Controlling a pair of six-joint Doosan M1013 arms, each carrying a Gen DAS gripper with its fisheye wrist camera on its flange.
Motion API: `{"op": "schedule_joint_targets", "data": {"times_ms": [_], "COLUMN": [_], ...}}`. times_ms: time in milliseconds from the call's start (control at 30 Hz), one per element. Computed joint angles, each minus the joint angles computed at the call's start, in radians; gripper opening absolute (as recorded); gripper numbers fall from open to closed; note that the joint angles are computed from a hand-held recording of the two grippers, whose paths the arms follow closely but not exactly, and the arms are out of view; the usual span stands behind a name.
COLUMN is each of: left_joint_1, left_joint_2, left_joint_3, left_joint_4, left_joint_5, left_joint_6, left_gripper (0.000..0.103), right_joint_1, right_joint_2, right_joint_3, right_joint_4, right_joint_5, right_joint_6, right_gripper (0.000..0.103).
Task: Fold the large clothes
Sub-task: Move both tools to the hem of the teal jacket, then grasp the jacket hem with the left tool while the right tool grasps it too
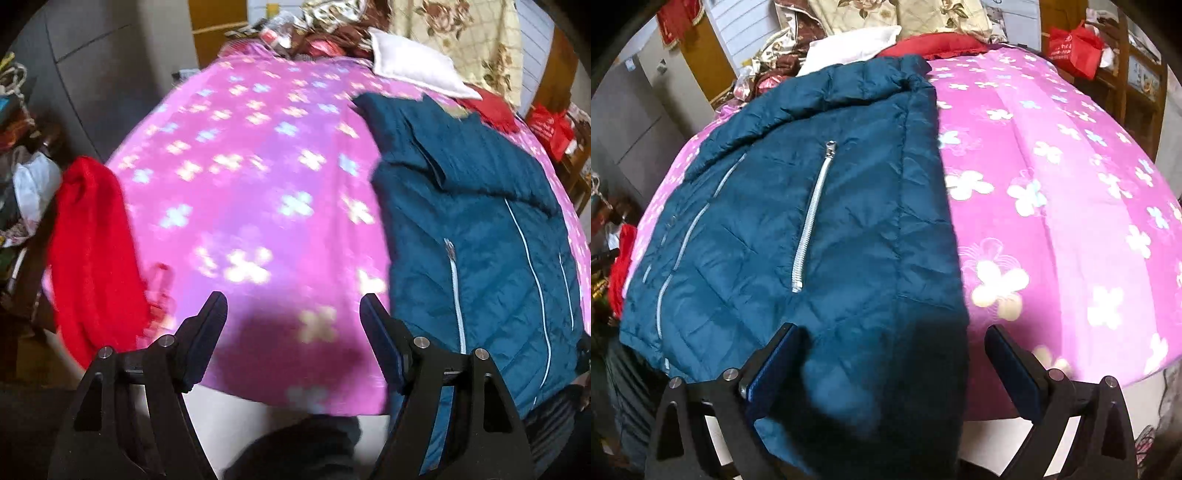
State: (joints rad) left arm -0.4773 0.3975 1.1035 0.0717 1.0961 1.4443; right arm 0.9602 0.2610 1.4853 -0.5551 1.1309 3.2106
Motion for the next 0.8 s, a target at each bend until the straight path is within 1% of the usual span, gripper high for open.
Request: {"op": "schedule_joint_targets", "data": {"times_ms": [33, 67, 100, 167, 233, 267, 300, 367, 467, 533, 567, 633, 733, 800], "left_joint_1": [0.004, 0.007, 0.009, 0.009, -0.005, -0.016, -0.022, -0.035, -0.047, -0.057, -0.057, -0.043, -0.019, -0.017], "left_joint_2": [-0.001, -0.002, -0.003, -0.007, -0.024, -0.032, -0.034, -0.038, -0.045, -0.06, -0.072, -0.086, -0.094, -0.096], "left_joint_3": [-0.008, -0.014, -0.013, 0.006, 0.063, 0.091, 0.105, 0.141, 0.173, 0.203, 0.222, 0.25, 0.277, 0.288], "left_joint_4": [0.008, 0.014, 0.008, -0.023, -0.045, -0.054, -0.071, -0.133, -0.184, -0.149, -0.132, -0.167, -0.279, -0.333], "left_joint_5": [0.006, 0.016, 0.021, 0.026, -0.003, -0.019, -0.026, -0.048, -0.075, -0.115, -0.138, -0.164, -0.147, -0.128], "left_joint_6": [0.012, 0.024, 0.025, 0.035, 0.045, 0.048, 0.059, 0.081, 0.096, 0.074, 0.044, 0.028, 0.084, 0.128], "left_gripper": [0.075, 0.075, 0.075, 0.075, 0.075, 0.075, 0.075, 0.075, 0.075, 0.075, 0.075, 0.075, 0.075, 0.075], "right_joint_1": [-0.005, -0.006, -0.007, -0.005, 0.002, 0.003, 0.003, -0.001, -0.008, -0.014, -0.014, -0.015, -0.017, -0.018], "right_joint_2": [-0.004, -0.006, -0.005, -0.009, -0.024, -0.033, -0.047, -0.063, -0.053, -0.05, -0.051, -0.054, -0.056, -0.054], "right_joint_3": [0.007, 0.011, 0.01, 0.017, 0.04, 0.055, 0.078, 0.107, 0.098, 0.1, 0.103, 0.111, 0.116, 0.114], "right_joint_4": [0.019, 0.027, 0.033, 0.024, 0.002, -0.008, -0.023, -0.036, -0.025, -0.032, -0.038, -0.049, -0.054, -0.054], "right_joint_5": [-0.028, -0.041, -0.046, -0.064, -0.103, -0.129, -0.191, -0.285, -0.312, -0.329, -0.338, -0.355, -0.365, -0.36], "right_joint_6": [-0.012, -0.027, -0.038, -0.038, -0.012, 0.003, 0.025, 0.03, -0.031, -0.028, -0.025, -0.011, -0.002, 0.002], "right_gripper": [0.1, 0.102, 0.102, 0.102, 0.102, 0.102, 0.102, 0.102, 0.102, 0.102, 0.102, 0.102, 0.103, 0.103]}}
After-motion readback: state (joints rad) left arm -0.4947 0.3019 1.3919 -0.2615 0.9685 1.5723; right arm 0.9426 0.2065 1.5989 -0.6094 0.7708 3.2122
